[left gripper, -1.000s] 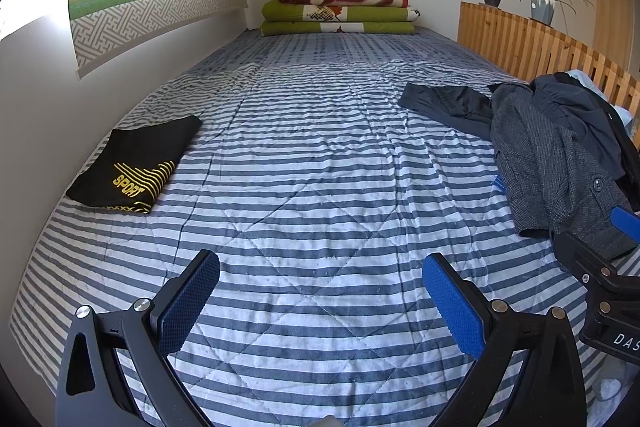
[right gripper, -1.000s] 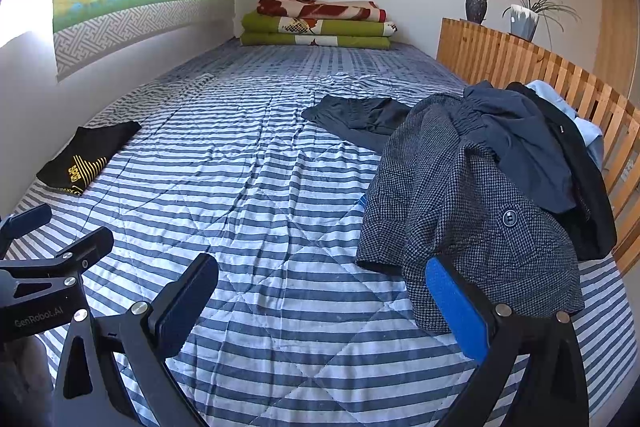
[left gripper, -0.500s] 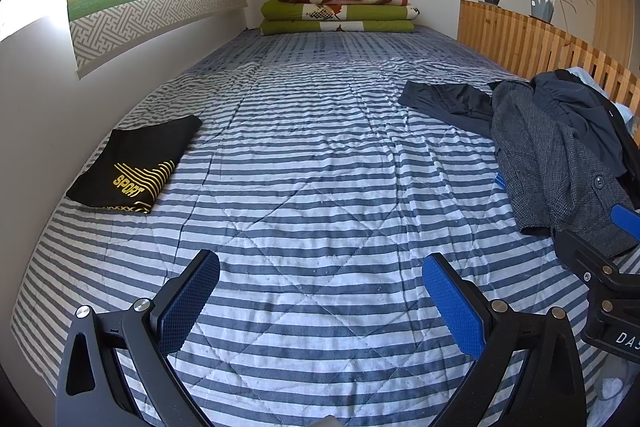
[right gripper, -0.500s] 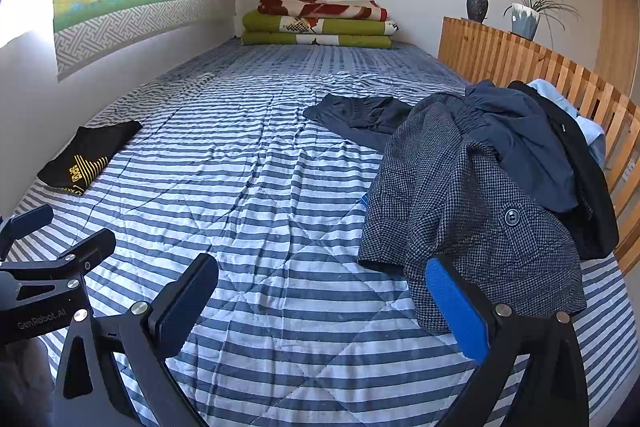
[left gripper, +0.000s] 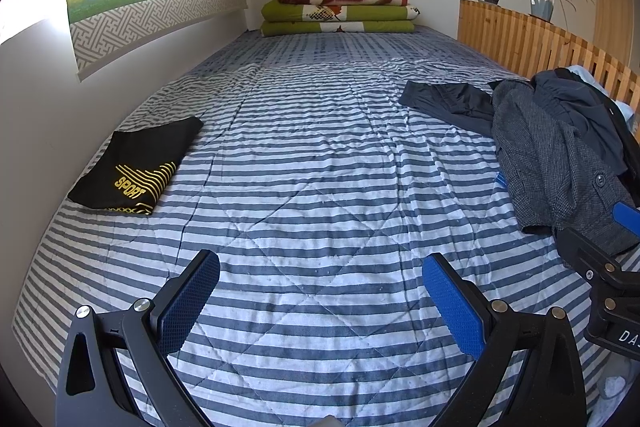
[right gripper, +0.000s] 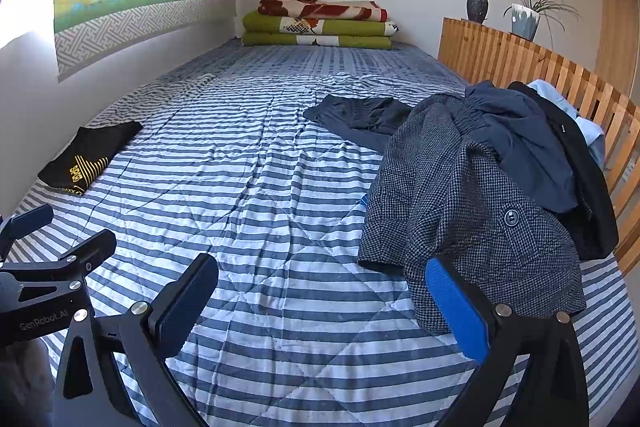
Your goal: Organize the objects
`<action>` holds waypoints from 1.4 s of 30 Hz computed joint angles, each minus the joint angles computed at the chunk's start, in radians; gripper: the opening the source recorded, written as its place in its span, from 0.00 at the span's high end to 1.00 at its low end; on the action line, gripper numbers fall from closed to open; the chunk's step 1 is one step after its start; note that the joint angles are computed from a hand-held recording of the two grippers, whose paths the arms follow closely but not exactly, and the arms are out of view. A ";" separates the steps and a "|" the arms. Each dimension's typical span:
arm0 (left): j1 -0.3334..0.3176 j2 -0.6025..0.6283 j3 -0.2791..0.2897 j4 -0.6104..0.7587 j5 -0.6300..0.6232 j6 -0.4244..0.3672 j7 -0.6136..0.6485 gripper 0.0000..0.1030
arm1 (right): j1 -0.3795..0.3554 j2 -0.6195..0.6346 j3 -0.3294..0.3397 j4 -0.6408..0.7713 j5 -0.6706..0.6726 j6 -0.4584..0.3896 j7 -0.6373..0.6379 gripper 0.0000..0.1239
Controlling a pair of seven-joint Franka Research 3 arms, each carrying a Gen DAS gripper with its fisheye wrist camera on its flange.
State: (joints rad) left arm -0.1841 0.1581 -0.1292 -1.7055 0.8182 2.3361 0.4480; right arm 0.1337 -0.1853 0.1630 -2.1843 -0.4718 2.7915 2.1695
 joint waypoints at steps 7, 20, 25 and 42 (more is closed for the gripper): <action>0.000 0.001 0.000 0.001 -0.006 -0.001 0.005 0.00 | 0.001 0.000 -0.001 0.002 0.001 -0.003 0.001 0.18; 0.001 0.011 0.002 0.017 -0.017 -0.005 0.018 0.00 | -0.021 0.015 -0.008 0.010 -0.059 0.012 0.006 0.18; 0.001 0.019 0.006 0.032 -0.020 -0.023 0.018 0.00 | -0.013 0.031 -0.056 0.009 0.057 0.042 -0.093 0.18; 0.026 0.019 0.011 0.001 -0.092 0.035 0.057 0.00 | 0.052 0.283 -0.164 0.309 0.168 -0.244 -0.258 0.41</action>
State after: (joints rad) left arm -0.1581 0.1775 -0.1181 -1.7047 0.7262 2.3707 0.5047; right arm 0.1857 0.0978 -0.0006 -1.8758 -0.3040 2.5479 1.9113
